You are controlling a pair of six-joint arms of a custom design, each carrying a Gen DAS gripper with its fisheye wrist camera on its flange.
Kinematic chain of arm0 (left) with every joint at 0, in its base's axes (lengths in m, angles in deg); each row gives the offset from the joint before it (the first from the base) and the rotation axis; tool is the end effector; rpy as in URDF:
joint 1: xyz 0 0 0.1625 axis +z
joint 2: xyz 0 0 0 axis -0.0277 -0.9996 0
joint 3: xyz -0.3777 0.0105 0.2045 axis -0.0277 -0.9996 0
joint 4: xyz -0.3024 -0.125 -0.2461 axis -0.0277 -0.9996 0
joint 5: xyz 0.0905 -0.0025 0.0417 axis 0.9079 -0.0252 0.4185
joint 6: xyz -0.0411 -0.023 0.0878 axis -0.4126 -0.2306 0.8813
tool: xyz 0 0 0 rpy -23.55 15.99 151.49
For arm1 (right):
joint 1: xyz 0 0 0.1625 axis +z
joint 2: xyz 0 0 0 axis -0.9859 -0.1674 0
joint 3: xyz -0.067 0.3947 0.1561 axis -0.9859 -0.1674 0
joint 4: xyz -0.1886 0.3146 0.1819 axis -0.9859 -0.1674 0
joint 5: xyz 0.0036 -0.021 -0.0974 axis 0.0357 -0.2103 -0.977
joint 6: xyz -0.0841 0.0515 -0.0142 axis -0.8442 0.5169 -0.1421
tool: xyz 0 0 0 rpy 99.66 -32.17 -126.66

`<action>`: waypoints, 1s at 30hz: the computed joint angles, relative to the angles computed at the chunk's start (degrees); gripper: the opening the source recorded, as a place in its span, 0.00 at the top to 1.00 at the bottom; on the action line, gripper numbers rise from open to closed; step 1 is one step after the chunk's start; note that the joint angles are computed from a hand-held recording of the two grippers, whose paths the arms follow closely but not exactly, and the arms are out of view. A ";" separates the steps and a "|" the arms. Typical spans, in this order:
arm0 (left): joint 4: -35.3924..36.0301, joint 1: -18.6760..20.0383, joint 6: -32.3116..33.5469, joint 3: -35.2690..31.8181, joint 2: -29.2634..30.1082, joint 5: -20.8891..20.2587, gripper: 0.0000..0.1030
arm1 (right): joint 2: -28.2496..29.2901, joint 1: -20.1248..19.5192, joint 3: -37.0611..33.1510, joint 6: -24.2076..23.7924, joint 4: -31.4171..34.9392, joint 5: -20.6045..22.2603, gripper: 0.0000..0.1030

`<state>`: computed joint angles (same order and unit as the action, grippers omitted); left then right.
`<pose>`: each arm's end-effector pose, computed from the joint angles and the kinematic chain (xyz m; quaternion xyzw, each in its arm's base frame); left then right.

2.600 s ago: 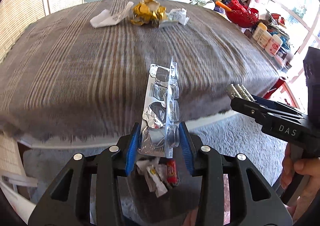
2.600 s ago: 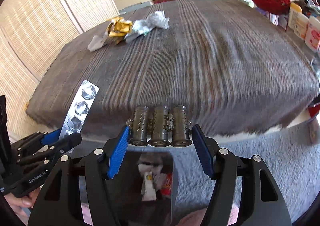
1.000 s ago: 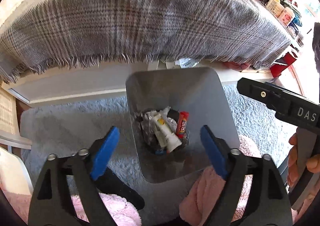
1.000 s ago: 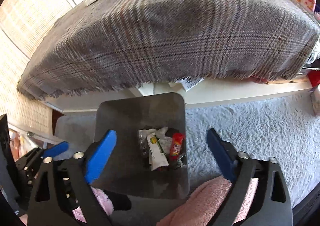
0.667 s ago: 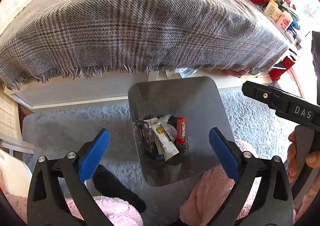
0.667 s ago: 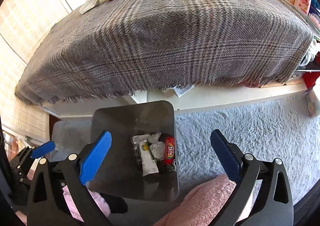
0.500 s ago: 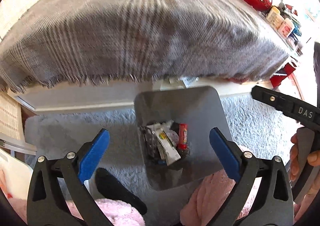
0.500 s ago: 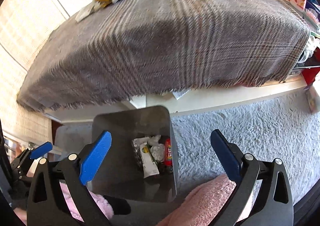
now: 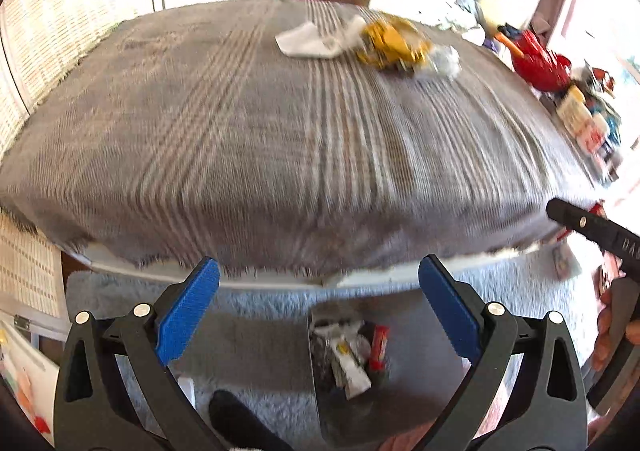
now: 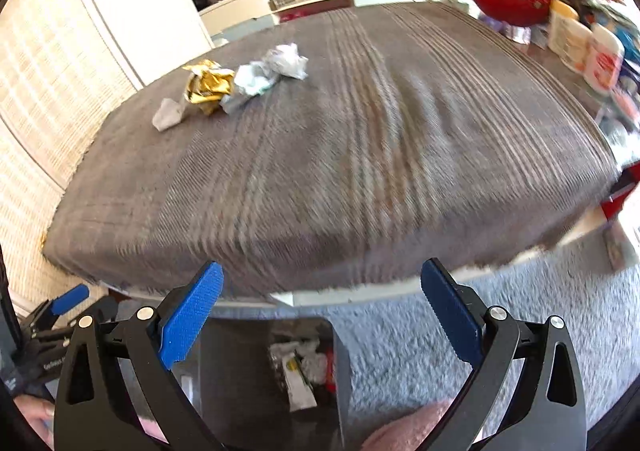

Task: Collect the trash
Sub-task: 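Raise both open tools back toward the remaining trash, then grasp the white paper scrap with the left tool while the right grasps crumpled foil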

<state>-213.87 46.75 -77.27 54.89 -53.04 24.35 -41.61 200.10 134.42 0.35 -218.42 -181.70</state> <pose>-0.1883 -0.4661 0.2669 0.2311 0.9141 -0.2131 0.2562 0.2864 -0.3864 0.1753 -0.0379 -0.8912 0.3491 0.2871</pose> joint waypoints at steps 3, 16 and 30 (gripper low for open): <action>-1.31 1.01 1.82 -3.19 2.81 0.77 0.08 | 1.77 -0.88 -3.71 -4.31 -0.76 1.06 0.03; -6.61 5.60 12.84 -18.90 16.45 4.40 0.08 | 6.15 -6.07 -17.92 -13.08 0.38 1.81 0.03; -7.59 10.11 18.56 -34.19 28.49 2.46 0.15 | 10.49 -10.66 -28.04 -14.92 2.43 7.04 0.32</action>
<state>-221.46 56.86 -58.72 20.70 -24.55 26.81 -31.12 189.44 106.38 -14.58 -216.00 -174.67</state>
